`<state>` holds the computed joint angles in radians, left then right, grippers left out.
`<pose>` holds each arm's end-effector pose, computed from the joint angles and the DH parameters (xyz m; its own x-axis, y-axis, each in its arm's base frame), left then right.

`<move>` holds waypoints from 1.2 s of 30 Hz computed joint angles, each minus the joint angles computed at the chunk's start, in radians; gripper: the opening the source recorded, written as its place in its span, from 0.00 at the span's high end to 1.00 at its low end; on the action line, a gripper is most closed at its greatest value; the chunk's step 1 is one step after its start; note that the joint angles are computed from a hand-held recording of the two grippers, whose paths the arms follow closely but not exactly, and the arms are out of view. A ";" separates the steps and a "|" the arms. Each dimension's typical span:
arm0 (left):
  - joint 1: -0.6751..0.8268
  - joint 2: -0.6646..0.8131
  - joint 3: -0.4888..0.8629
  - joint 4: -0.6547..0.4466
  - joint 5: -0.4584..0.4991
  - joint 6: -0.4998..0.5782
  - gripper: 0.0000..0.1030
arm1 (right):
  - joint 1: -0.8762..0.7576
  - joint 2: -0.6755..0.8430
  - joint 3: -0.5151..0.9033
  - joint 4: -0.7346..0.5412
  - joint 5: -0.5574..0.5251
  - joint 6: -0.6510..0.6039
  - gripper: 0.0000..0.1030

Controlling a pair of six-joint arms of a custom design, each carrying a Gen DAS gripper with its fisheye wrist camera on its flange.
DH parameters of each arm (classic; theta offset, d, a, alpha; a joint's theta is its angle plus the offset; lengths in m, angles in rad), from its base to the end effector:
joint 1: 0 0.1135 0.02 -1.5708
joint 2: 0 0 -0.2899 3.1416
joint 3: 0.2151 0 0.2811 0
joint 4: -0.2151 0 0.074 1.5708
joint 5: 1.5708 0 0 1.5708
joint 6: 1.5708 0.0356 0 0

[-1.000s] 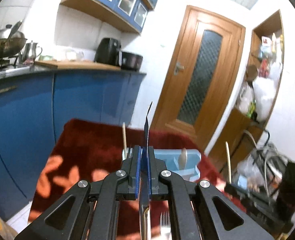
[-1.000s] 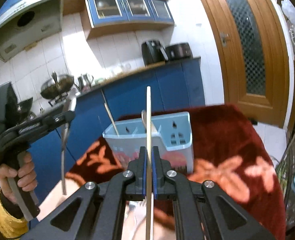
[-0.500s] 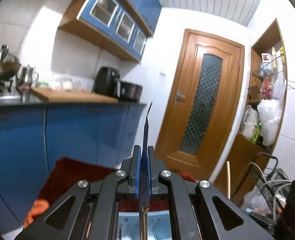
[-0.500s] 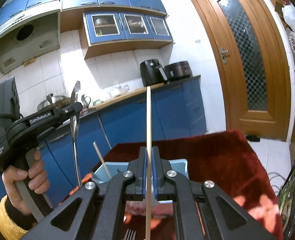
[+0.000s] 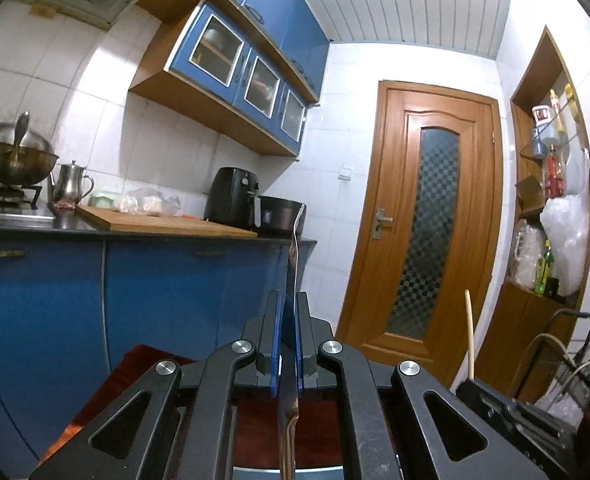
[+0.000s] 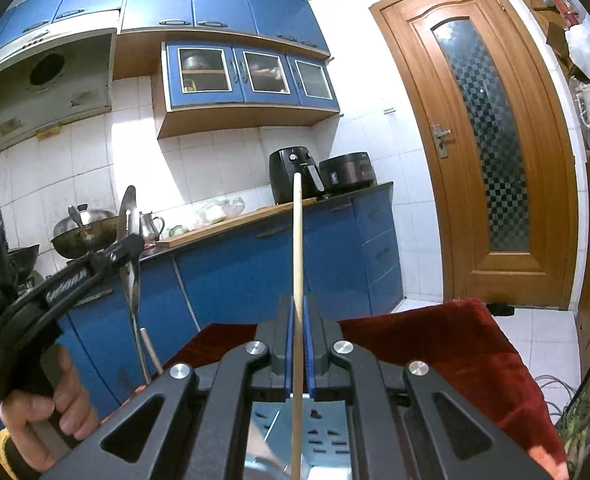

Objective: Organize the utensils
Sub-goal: 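Lift the knife with the left tool while the right carries the chopstick above the holder, then lower the knife into the blue holder with the left tool while the right inserts the chopstick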

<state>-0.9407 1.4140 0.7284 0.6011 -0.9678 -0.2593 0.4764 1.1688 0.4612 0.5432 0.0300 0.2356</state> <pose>0.2117 -0.2406 0.2645 -0.0416 -0.1898 -0.9809 -0.0373 0.9814 -0.1883 0.2336 0.1194 0.2294 -0.2423 0.1375 -0.9604 -0.3862 0.8944 0.2255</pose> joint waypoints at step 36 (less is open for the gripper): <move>-0.095 -0.076 0.019 -0.338 0.077 -0.166 0.62 | 0.072 -0.141 -0.054 -0.139 0.082 -0.069 0.78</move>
<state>-1.0358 1.3385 0.7474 0.2636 -0.8909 -0.4256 0.5480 1.0274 0.4074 0.4038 0.1116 0.1662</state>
